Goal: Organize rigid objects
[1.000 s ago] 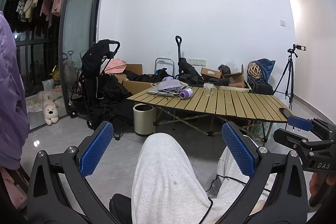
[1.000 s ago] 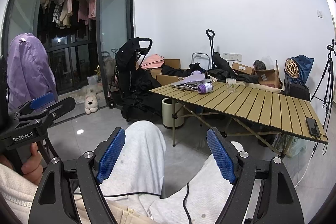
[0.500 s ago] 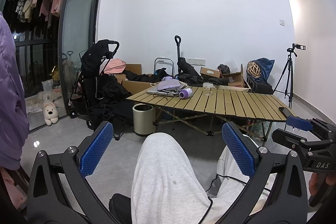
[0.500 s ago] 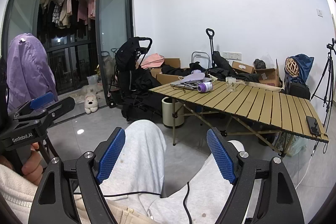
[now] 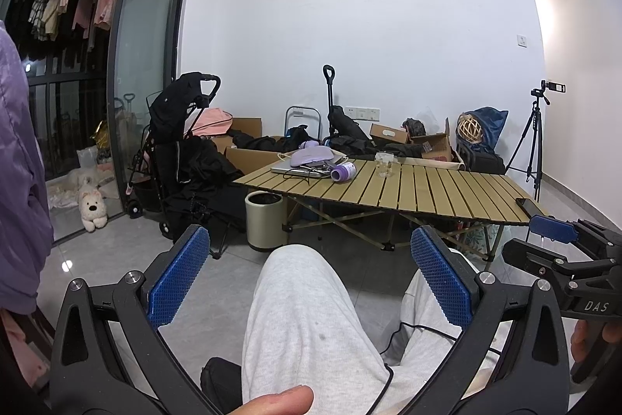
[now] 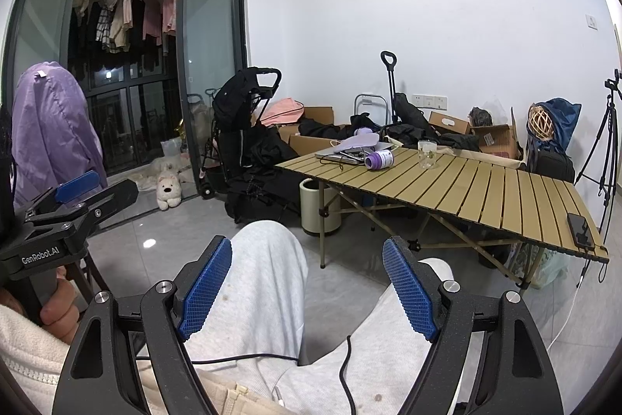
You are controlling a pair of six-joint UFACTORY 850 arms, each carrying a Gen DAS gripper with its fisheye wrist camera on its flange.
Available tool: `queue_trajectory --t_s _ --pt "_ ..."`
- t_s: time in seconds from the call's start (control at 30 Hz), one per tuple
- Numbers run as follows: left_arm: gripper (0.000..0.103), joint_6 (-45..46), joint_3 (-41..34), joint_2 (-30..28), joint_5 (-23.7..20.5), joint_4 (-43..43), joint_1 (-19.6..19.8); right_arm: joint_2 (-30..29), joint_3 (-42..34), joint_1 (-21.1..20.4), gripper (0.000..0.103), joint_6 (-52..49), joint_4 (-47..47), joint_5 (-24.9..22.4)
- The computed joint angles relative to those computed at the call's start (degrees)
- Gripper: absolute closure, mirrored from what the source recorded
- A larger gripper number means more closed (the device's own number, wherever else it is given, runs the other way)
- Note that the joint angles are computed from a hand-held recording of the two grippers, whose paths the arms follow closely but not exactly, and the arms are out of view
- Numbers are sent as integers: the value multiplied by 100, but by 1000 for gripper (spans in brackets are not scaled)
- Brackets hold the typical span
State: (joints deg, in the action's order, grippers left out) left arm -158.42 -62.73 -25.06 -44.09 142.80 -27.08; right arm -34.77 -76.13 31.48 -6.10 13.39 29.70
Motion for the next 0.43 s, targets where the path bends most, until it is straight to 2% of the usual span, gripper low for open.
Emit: queue_trajectory --t_s 0.43 --pt "0 -28 -1 -4 39 28 15 -4 14 -1 18 18 -6 2"
